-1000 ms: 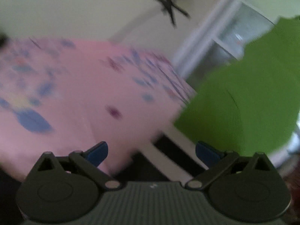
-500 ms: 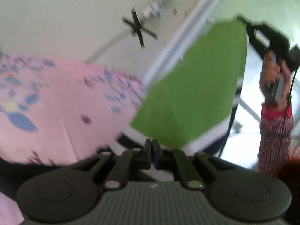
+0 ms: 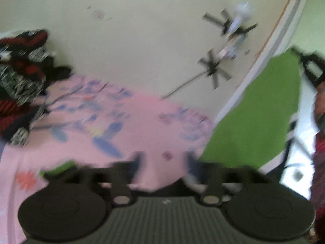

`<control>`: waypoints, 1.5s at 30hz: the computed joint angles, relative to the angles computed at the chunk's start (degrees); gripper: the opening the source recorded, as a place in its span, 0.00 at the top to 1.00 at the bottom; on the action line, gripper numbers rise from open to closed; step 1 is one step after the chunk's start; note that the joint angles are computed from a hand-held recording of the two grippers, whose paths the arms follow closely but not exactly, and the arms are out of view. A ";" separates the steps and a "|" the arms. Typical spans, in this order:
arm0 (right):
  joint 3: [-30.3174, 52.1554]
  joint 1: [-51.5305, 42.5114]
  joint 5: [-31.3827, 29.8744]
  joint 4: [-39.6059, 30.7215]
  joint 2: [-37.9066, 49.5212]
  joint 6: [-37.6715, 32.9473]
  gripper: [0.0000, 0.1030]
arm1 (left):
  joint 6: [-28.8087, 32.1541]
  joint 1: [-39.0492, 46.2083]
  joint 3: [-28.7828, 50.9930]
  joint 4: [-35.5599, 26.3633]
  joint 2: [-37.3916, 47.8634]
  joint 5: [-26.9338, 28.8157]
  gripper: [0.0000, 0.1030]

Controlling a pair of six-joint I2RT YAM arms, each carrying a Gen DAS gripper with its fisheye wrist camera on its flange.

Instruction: Fold small clothes

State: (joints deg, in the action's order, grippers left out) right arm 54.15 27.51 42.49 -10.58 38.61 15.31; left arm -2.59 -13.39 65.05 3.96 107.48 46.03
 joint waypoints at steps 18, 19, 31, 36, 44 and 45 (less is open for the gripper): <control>-10.16 -27.53 -13.33 3.72 18.49 -2.27 0.48 | 5.23 1.91 -14.23 6.77 -7.92 -13.73 0.23; -13.51 -26.39 -13.79 2.62 15.15 -1.66 0.48 | 5.96 1.47 -13.69 5.92 -7.60 -14.22 0.23; -33.20 -2.58 -6.17 -28.63 -23.22 16.14 0.42 | 8.87 -7.46 -6.73 0.54 -0.44 -19.30 0.03; -36.93 -5.49 -8.66 -25.48 -22.00 20.84 0.42 | 4.51 -8.85 -3.37 -0.21 1.22 -21.03 0.78; -37.87 -5.09 -8.42 -19.14 -17.10 21.61 0.43 | -2.10 -3.33 2.84 4.44 -0.23 -31.31 0.92; -37.68 -5.71 -8.82 -19.05 -17.27 21.07 0.43 | -3.89 -1.58 4.14 5.38 -0.38 -32.91 0.92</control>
